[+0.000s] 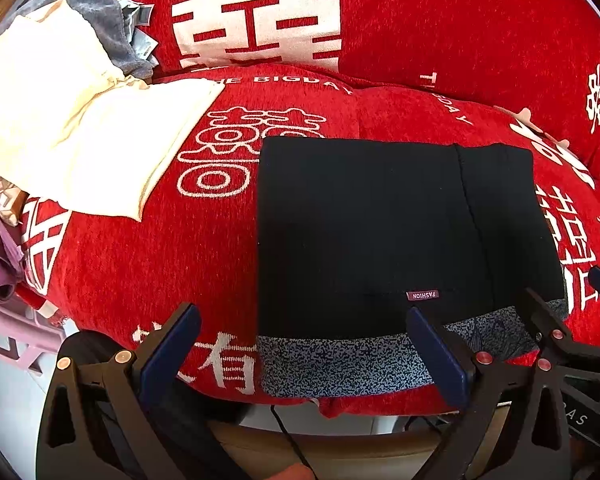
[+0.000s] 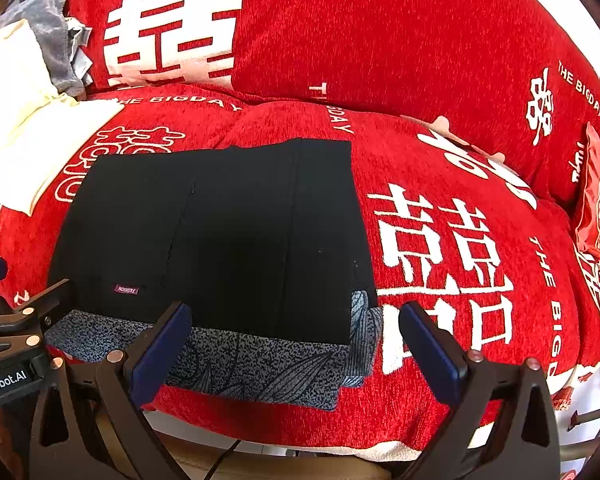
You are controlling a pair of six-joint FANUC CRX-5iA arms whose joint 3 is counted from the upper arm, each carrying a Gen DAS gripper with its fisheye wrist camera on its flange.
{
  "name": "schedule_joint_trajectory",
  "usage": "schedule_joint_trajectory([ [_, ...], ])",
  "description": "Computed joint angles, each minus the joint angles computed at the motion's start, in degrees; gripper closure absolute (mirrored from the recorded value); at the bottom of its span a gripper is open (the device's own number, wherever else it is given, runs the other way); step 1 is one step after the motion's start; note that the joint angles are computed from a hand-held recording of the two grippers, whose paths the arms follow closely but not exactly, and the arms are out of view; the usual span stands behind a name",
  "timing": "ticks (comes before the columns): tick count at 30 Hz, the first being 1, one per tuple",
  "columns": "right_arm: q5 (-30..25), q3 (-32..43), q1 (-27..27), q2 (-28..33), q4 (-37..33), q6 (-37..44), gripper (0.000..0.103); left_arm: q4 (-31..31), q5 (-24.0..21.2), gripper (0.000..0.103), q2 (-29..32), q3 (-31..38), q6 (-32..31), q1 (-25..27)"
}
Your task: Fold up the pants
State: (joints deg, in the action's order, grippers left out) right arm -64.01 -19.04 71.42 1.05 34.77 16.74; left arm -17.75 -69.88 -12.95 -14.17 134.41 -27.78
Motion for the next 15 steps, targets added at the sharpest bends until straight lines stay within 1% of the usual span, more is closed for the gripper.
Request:
schedule_joint_trajectory([
  [15, 0.09, -0.16, -0.06, -0.16, 0.02, 0.22, 0.0, 1.82, 1.22, 0.0, -0.44, -1.1, -1.38, 1.24],
])
